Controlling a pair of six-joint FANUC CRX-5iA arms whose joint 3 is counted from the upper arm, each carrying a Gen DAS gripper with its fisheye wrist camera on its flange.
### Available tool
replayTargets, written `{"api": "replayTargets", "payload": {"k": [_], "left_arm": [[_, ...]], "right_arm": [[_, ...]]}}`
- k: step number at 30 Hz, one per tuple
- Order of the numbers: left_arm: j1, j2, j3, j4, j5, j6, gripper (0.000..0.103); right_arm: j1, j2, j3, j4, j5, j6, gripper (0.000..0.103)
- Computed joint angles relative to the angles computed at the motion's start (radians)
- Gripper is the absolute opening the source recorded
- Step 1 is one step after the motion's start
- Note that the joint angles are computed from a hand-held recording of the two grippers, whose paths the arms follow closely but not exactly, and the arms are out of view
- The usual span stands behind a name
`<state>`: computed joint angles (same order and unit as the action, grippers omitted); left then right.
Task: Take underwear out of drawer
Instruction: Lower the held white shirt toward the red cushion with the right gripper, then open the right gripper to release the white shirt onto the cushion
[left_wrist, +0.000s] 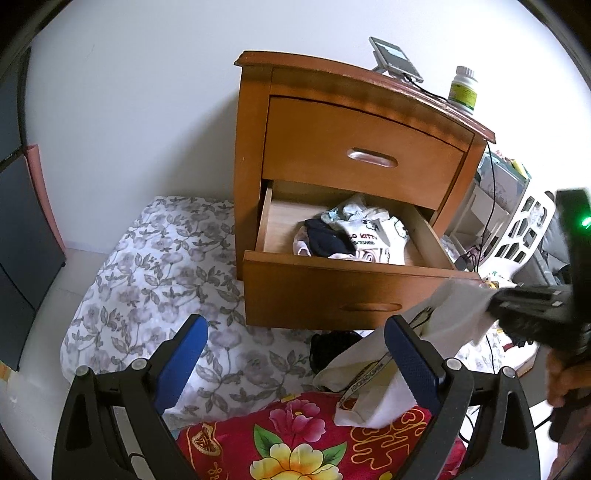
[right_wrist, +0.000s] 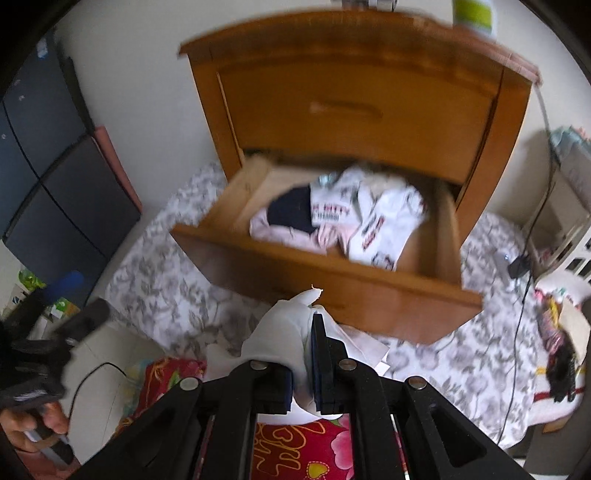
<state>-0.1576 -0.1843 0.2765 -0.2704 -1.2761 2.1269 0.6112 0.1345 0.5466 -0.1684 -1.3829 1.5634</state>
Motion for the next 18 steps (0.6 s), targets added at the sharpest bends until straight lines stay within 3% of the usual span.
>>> {"api": "replayTargets", "payload": {"k": [18], "left_arm": [[0.017,0.02,-0.009,0.031,-0.007,-0.026,0.097]], "right_arm": [[0.018,0.095,-0.035,0.046,-0.06,0.003,0.01]]}}
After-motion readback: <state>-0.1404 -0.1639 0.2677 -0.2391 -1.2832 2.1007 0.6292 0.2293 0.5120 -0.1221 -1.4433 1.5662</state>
